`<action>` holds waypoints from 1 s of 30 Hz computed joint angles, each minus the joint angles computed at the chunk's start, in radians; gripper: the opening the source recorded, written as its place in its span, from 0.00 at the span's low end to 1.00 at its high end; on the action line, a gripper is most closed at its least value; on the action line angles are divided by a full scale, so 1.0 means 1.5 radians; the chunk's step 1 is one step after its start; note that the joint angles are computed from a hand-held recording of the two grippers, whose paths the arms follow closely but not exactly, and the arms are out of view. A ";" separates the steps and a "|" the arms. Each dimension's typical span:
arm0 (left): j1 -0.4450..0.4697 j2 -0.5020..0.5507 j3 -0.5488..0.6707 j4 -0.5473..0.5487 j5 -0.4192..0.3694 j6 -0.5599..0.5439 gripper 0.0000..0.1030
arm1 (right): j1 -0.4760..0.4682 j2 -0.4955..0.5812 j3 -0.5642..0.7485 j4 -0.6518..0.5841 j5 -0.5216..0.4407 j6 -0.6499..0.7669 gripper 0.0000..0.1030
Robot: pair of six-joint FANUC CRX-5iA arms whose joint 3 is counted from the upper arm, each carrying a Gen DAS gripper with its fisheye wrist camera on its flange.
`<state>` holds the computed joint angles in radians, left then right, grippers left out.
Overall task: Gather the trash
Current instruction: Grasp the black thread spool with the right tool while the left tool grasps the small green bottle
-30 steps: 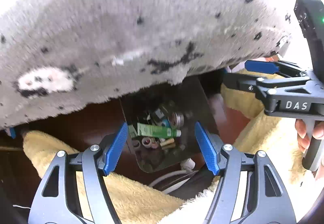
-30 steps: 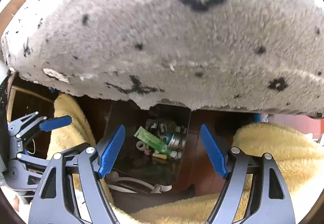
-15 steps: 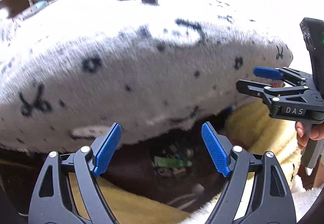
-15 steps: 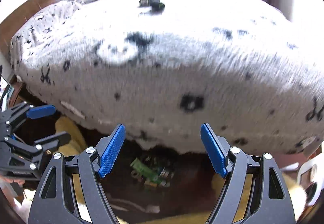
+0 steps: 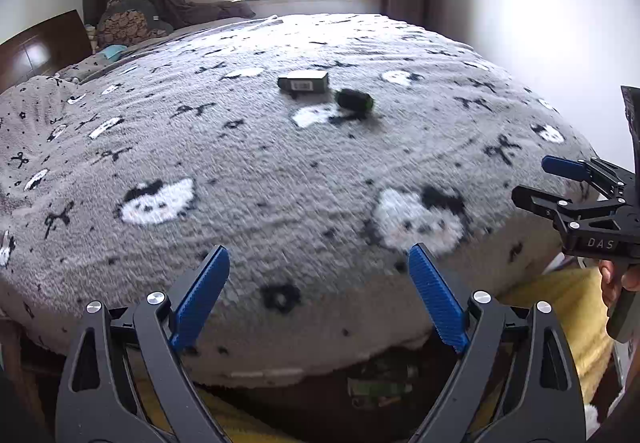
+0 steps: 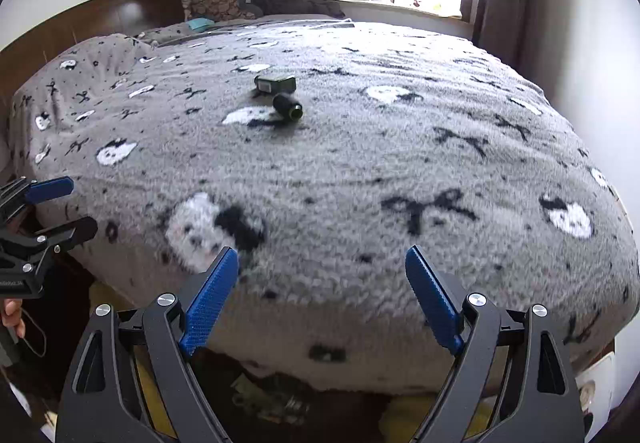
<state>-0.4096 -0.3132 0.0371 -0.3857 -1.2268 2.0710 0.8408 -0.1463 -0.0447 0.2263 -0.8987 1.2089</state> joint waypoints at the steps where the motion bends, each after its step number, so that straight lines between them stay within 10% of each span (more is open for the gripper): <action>1: 0.013 0.005 0.004 0.003 0.005 -0.005 0.84 | -0.006 0.009 0.012 -0.003 0.000 0.007 0.84; 21: 0.199 0.115 0.055 0.091 0.063 -0.122 0.84 | -0.062 0.319 0.387 -0.140 -0.096 0.133 0.82; 30: 0.230 0.167 0.091 0.122 0.074 -0.158 0.84 | -0.072 0.464 0.588 -0.191 -0.191 0.187 0.48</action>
<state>-0.0649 -0.0633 0.1733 -0.2031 -1.1160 1.8346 0.7334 0.5501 0.8374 -0.0608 -1.1859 1.4900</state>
